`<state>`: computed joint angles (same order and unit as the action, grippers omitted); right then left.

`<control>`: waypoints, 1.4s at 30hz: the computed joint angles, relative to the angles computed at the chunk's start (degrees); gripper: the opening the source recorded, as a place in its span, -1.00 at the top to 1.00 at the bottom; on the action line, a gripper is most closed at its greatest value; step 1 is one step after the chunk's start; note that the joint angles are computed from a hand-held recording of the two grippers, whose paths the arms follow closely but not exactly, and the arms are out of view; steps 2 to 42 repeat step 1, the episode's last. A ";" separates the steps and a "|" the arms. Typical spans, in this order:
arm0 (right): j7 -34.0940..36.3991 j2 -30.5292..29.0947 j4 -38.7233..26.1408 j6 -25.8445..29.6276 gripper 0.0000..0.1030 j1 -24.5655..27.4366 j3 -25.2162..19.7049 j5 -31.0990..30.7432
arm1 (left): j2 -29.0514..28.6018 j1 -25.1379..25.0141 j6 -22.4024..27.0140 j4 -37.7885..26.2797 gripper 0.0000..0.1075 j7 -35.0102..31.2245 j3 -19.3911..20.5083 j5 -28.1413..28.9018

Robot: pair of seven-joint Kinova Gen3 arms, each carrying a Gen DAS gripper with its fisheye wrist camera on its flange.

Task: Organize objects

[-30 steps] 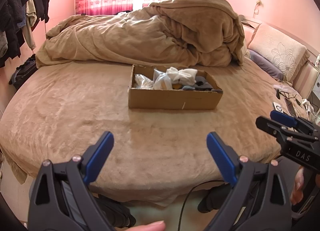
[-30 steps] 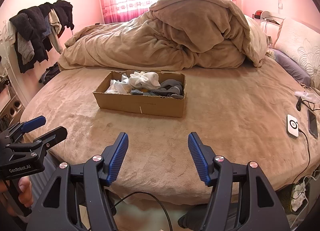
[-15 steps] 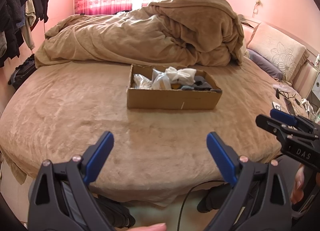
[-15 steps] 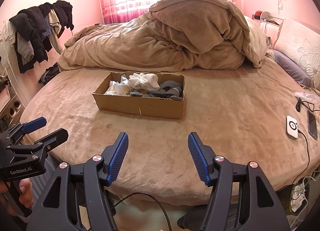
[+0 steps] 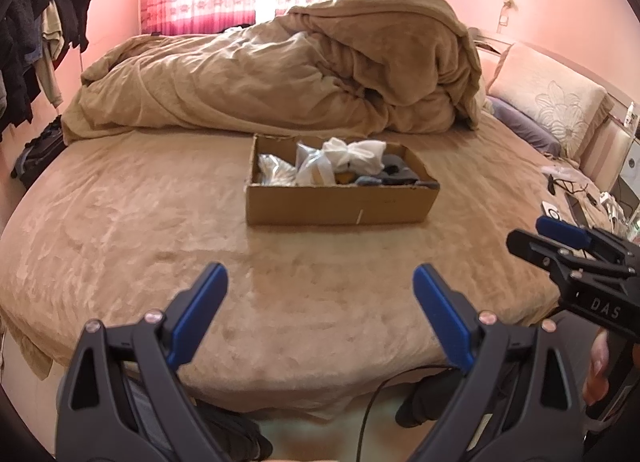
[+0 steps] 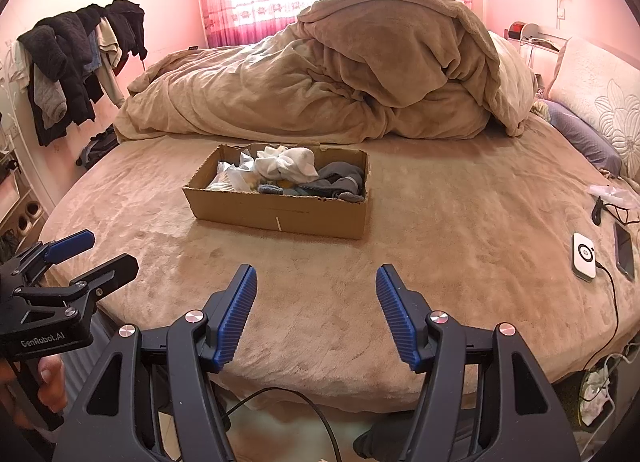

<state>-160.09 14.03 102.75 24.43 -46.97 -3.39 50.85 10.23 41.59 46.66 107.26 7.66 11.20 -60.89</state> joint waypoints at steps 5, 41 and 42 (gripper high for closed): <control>-0.11 0.00 0.04 -0.02 -0.27 -0.05 0.02 0.08 | -0.03 -0.37 -0.67 0.03 -0.77 -0.59 -0.07 0.18; -0.11 0.00 0.04 -0.02 -0.27 -0.05 0.02 0.08 | -0.03 -0.37 -0.67 0.03 -0.77 -0.59 -0.07 0.18; -0.11 0.00 0.04 -0.02 -0.27 -0.05 0.02 0.08 | -0.03 -0.37 -0.67 0.03 -0.77 -0.59 -0.07 0.18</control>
